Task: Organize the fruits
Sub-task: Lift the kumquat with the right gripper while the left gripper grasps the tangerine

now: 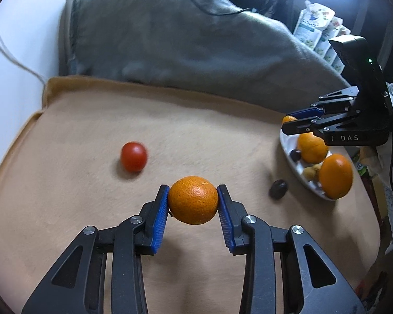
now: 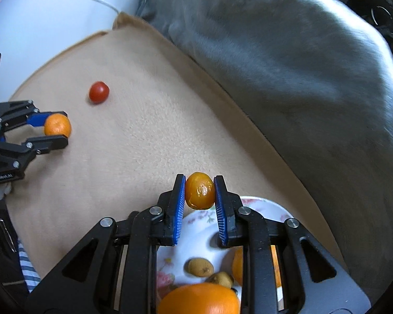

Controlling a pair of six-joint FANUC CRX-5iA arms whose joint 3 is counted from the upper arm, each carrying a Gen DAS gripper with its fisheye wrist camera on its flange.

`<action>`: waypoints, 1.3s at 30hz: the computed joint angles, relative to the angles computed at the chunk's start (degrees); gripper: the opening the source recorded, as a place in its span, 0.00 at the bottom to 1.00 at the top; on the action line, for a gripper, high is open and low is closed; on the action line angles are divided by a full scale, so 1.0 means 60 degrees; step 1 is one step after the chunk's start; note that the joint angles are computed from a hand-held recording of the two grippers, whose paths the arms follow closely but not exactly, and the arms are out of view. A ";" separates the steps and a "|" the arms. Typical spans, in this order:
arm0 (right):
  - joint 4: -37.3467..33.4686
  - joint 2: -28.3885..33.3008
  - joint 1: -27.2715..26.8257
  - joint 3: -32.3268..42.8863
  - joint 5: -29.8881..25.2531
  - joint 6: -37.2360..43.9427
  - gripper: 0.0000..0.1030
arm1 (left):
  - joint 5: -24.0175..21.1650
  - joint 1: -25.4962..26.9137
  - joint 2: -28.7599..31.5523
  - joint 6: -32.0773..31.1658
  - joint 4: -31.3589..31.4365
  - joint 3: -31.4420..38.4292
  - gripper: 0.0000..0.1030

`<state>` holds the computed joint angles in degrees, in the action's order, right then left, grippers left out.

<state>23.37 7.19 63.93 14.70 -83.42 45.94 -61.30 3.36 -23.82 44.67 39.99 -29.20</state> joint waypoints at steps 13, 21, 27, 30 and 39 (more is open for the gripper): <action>0.1485 -0.2508 0.1365 -0.2780 0.0419 -0.3220 0.22 | 0.0526 -0.1542 0.0306 0.0341 0.0275 0.0514 0.34; 0.2300 -0.3855 0.2383 -0.4348 0.0184 -0.5427 0.22 | 0.0755 -0.2296 0.0615 0.0499 0.0422 0.0704 0.34; 0.2604 -0.4542 0.2898 -0.5323 0.0166 -0.6810 0.22 | 0.0901 -0.2756 0.0889 0.0604 0.0474 0.0878 0.34; 0.2726 -0.4877 0.3123 -0.5783 0.0203 -0.7489 0.22 | 0.0942 -0.2930 0.1040 0.0662 0.0447 0.0999 0.34; 0.2836 -0.5399 0.3432 -0.6622 0.0539 -0.8453 0.22 | 0.1040 -0.3358 0.1547 0.0705 0.0422 0.1332 0.34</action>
